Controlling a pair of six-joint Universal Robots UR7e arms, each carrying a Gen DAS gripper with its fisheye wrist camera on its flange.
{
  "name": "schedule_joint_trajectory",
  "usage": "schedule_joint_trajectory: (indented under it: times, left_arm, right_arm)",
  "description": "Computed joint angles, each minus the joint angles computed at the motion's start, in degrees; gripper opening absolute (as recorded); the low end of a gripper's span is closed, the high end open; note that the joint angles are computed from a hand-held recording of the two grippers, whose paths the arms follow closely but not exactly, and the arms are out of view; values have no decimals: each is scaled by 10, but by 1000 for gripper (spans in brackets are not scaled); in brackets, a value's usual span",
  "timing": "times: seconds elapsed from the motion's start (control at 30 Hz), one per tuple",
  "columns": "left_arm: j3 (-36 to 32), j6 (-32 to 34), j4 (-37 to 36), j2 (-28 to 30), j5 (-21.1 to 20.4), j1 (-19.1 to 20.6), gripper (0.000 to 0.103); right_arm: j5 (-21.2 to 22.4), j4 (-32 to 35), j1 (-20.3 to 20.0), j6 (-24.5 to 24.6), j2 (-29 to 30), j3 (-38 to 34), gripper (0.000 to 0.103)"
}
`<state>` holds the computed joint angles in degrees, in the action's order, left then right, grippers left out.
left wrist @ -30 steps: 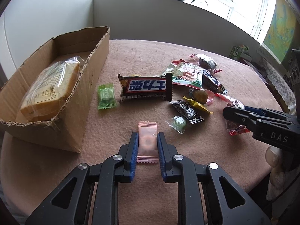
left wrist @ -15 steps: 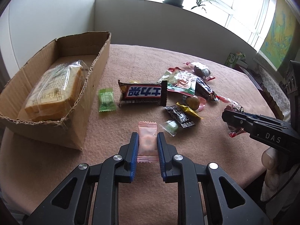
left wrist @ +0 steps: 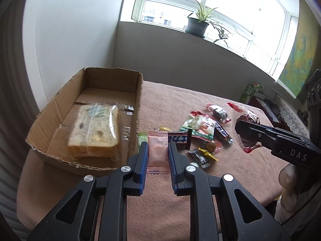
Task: Organize snacks
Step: 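Grasp the pink candy with the left tool while the right tool grasps the clear snack bag, then drop the pink candy and the snack bag into the box with both tools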
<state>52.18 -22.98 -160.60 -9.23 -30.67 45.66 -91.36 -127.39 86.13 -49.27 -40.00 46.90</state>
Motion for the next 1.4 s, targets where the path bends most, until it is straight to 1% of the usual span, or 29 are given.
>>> schedule_joint_trajectory:
  times: [0.13,0.27,0.47,0.73,0.77,0.8,0.83,0.9,0.93,1.0,1.07,1.27,1.4]
  left_arm:
    - [41,-6,-41,-23,26,3,18]
    - [71,-14,-64,-44,50,8,18]
    - [94,-24,-75,-64,75,18,18]
    - [111,-38,-79,-79,88,29,18]
    - [112,-41,-75,-81,89,30,18]
    - [115,-43,-73,-83,89,30,18]
    - [115,-46,-70,-83,90,30,18]
    - [112,-48,-66,-83,96,30,19]
    - [113,-55,-60,-84,101,29,19]
    - [115,-61,-57,-85,103,28,29]
    - [116,-62,-59,-85,107,28,29]
    - [119,-64,-66,-87,102,22,29]
    - [113,-51,-74,-81,99,15,29]
  right_arm:
    - [12,0,15,-9,6,11,32]
    - [16,12,29,-14,18,13,32]
    - [4,26,47,-22,47,2,32]
    - [-17,27,59,-40,72,-1,33]
    - [-17,24,58,-45,73,0,34]
    - [-19,23,59,-47,74,0,41]
    - [-17,22,58,-49,74,0,51]
    - [-9,12,56,-49,69,7,61]
    - [-6,9,55,-47,70,6,61]
    - [-3,13,54,-42,69,1,61]
    - [0,16,52,-37,68,-4,61]
    - [11,21,41,-29,52,-8,61]
    - [18,22,31,-23,37,-10,61]
